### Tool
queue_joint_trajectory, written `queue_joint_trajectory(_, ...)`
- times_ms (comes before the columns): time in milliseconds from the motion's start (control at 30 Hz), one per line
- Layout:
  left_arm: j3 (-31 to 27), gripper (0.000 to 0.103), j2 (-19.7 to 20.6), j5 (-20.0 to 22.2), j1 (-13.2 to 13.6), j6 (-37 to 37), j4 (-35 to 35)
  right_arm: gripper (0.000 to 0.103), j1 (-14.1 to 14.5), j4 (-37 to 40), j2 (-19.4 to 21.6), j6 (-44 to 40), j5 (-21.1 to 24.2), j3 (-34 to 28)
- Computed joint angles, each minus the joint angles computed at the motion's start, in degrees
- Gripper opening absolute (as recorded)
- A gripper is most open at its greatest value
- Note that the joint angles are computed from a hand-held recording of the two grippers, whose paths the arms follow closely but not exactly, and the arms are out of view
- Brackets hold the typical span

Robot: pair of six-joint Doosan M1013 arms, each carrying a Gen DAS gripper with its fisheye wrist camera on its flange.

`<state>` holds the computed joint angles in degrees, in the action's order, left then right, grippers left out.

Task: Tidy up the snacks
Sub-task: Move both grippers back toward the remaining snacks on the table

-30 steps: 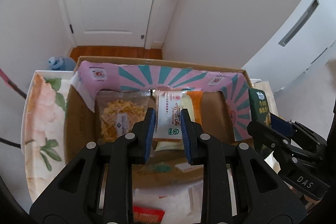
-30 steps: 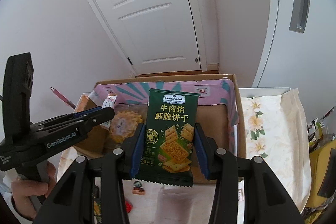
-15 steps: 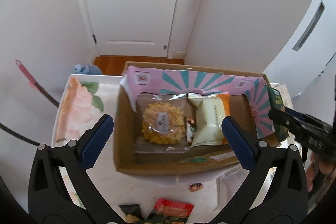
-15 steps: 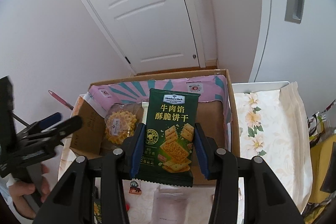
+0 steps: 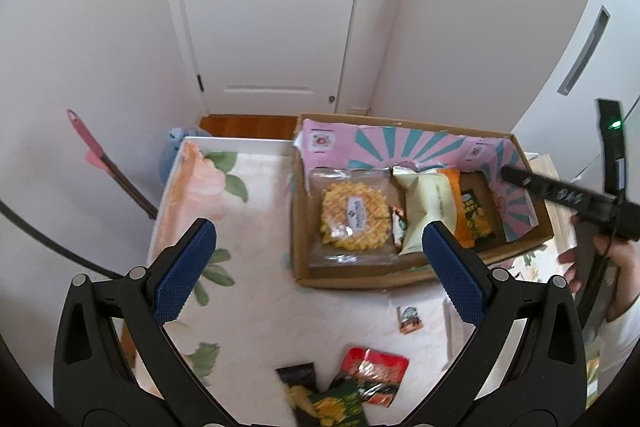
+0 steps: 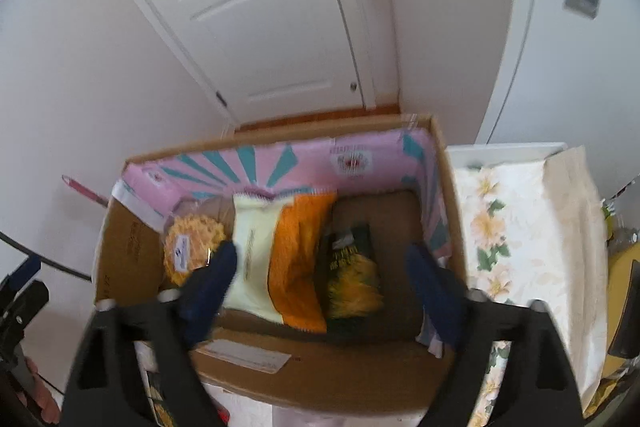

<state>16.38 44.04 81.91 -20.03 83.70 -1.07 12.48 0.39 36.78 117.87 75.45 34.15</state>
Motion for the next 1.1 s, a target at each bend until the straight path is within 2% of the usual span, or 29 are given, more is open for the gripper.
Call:
queue_joint_trajectory(133,4.2,0.102,-2.7,-2.3,0.8,1.0,-0.9,0.087,0.5,-1.9,-3.9,3.1,-6.4,5.2)
queue_joint_trajectory(267,8.0,0.103,-4.9,-4.5,1.6,1.9,-2.0,0.087,1.2,-3.7,-5.7,6.0,-7.3,7.5)
queue_joint_trajectory(433,9.8,0.102,-6.3,-5.0,2.4,3.0,-4.1,0.088,3.0,-7.5,-7.7,9.4,-8.7,9.5)
queue_joint_trajectory(467,10.6,0.102,-6.7,-5.4,2.5,3.4,-4.2,0.092,3.4,-8.4,-8.1,9.7,-9.1,9.9)
queue_joint_trajectory(500,11.4,0.102,-7.2,-5.9,2.5,3.6,-4.3,0.103,3.8,-9.5,-8.4,9.8,-9.3,10.2)
queue_joint_trajectory(833,20.0,0.102,-12.0,-8.8,3.4,5.2,-6.9,0.103,7.5,-17.2,-11.4,12.0,-9.8,12.8)
queue_joint_trajectory(1100,28.0,0.102,-16.9,-11.8,2.5,3.8,-4.7,0.103,9.1,-20.6,-13.2,10.8,-6.9,14.0)
